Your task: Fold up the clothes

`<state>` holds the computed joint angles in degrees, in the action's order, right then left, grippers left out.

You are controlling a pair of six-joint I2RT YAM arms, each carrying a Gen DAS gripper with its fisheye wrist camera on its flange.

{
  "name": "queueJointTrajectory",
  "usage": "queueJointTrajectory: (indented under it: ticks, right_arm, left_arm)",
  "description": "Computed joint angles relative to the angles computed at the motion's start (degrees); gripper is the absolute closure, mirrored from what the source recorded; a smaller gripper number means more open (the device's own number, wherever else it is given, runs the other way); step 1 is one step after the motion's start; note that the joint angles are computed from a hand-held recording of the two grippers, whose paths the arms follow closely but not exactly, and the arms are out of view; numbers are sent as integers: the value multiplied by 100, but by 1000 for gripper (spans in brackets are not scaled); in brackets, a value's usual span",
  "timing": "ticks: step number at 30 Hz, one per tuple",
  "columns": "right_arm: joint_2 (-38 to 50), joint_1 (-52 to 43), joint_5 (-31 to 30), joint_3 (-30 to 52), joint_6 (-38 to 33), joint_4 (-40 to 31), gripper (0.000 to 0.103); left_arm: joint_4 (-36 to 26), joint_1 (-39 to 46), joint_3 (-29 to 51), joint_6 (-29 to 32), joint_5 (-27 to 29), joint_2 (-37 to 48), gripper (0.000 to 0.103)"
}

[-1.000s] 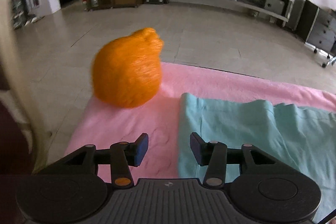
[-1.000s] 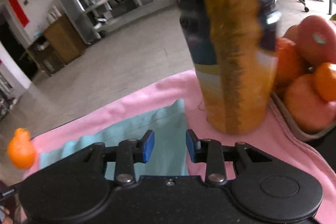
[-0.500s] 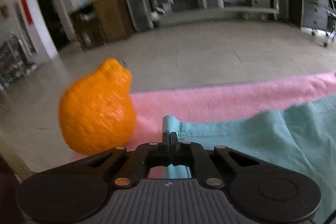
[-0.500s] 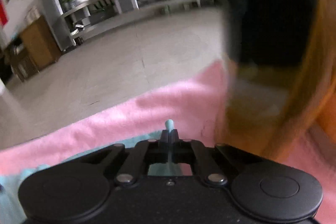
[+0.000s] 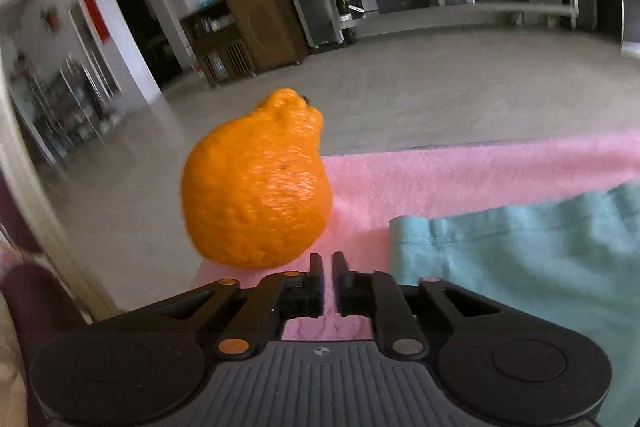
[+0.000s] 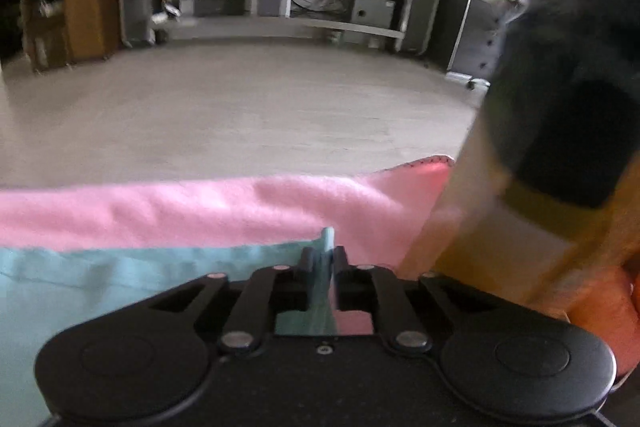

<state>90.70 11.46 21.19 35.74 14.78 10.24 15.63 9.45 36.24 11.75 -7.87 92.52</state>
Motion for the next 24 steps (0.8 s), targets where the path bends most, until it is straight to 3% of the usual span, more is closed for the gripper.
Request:
queueJointTrajectory:
  ticks: [2, 6, 10, 14, 17, 18, 21, 24]
  right_arm:
    - [-785, -80, -294, -199, 140, -435, 80]
    - [-1797, -509, -1103, -272, 238, -1179, 77]
    - [-1924, -1110, -2056, -79, 563, -1645, 76]
    - [-1556, -1514, -2621, -171, 1067, -1376, 75]
    - [-1380, -1678, -2877, -459, 1321, -798, 75]
    - [-1365, -1731, -2949, -523, 1344, -684, 74]
    - [-1299, -1799, -2973, -653, 1309, -401, 73]
    - [-1307, -1776, -2850, -777, 1212, -210, 73]
  left_arm:
    - [-742, 332, 214, -219, 597, -355, 67]
    - [-1537, 451, 603, -417, 994, -545, 62]
    - [-1616, 136, 676, -480, 964, -319, 59]
    - [-1338, -195, 980, -561, 688, 435, 59]
    - [-834, -325, 1030, -337, 693, 827, 73]
    - [-552, -409, 948, -234, 642, 872, 98]
    - [430, -642, 501, -41, 101, 822, 100]
    - [654, -760, 532, -70, -629, 953, 100]
